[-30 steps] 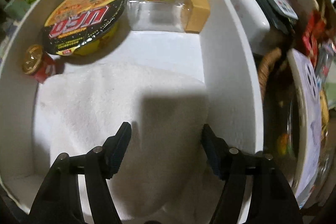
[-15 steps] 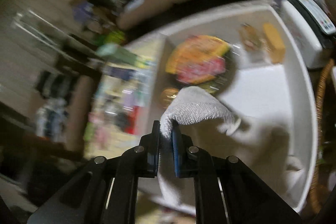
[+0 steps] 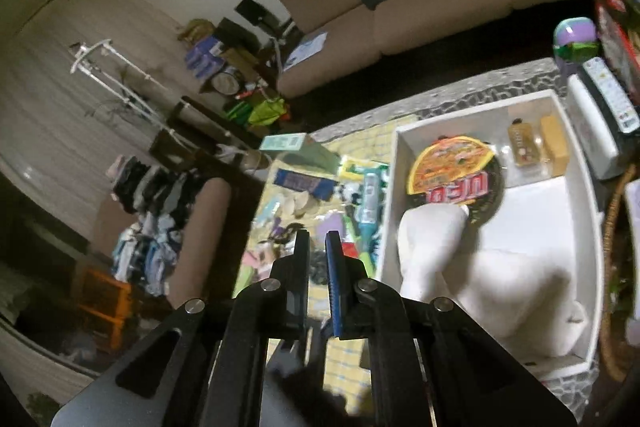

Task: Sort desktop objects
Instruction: 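Spread the towel across the box floor with the right gripper, release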

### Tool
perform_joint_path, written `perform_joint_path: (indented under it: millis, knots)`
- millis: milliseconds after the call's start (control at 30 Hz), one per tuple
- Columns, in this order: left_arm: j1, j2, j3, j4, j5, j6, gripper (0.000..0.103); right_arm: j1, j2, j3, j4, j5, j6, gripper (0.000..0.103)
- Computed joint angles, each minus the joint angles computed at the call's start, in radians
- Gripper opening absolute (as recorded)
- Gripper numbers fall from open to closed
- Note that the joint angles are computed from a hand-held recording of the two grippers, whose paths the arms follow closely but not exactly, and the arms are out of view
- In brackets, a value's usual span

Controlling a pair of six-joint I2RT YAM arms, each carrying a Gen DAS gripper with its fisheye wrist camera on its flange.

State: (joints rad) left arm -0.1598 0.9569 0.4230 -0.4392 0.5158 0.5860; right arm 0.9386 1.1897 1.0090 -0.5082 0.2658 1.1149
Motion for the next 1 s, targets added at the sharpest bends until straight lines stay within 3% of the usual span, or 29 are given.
perform_joint_path:
  millis: [67, 100, 133, 200, 267, 300, 467, 567, 667, 867, 1000]
  knots:
    - [0.072, 0.12, 0.026, 0.021, 0.002, 0.067, 0.066, 0.007, -0.016, 0.006, -0.088, 0.032, -0.002, 0.035]
    - [0.104, 0.139, 0.023, 0.025, 0.005, 0.097, 0.066, 0.007, -0.038, -0.018, -0.108, 0.043, 0.002, 0.07]
    - [0.145, 0.178, 0.036, 0.017, 0.018, 0.136, 0.066, 0.008, -0.064, -0.055, -0.137, 0.066, 0.01, 0.087]
    - [0.218, 0.231, 0.055, -0.015, 0.063, 0.213, 0.078, 0.018, -0.092, -0.114, -0.203, 0.126, 0.02, 0.087]
    - [0.25, 0.233, 0.059, -0.027, 0.071, 0.259, 0.094, 0.009, -0.11, -0.195, -0.203, 0.126, 0.021, 0.087]
    - [0.247, 0.233, 0.064, -0.041, 0.07, 0.268, 0.097, -0.004, -0.114, -0.24, -0.19, 0.113, 0.022, 0.087]
    - [0.075, 0.217, 0.043, 0.008, -0.03, 0.182, 0.098, -0.081, -0.138, -0.472, -0.017, 0.014, 0.011, 0.087]
    - [-0.089, 0.248, 0.012, 0.093, -0.184, 0.105, 0.098, -0.122, -0.154, -0.558, 0.067, -0.021, 0.002, 0.088]
    - [-0.056, 0.228, -0.002, 0.079, -0.144, 0.12, 0.098, -0.185, -0.114, -0.613, 0.214, -0.083, -0.029, 0.092]
    - [0.209, 0.284, 0.075, -0.095, 0.038, 0.306, 0.098, -0.331, 0.279, -0.552, 0.573, -0.253, -0.152, 0.093]
    - [0.317, 0.354, 0.139, -0.202, 0.105, 0.412, 0.098, -0.381, 0.539, -0.449, 0.708, -0.372, -0.174, 0.093]
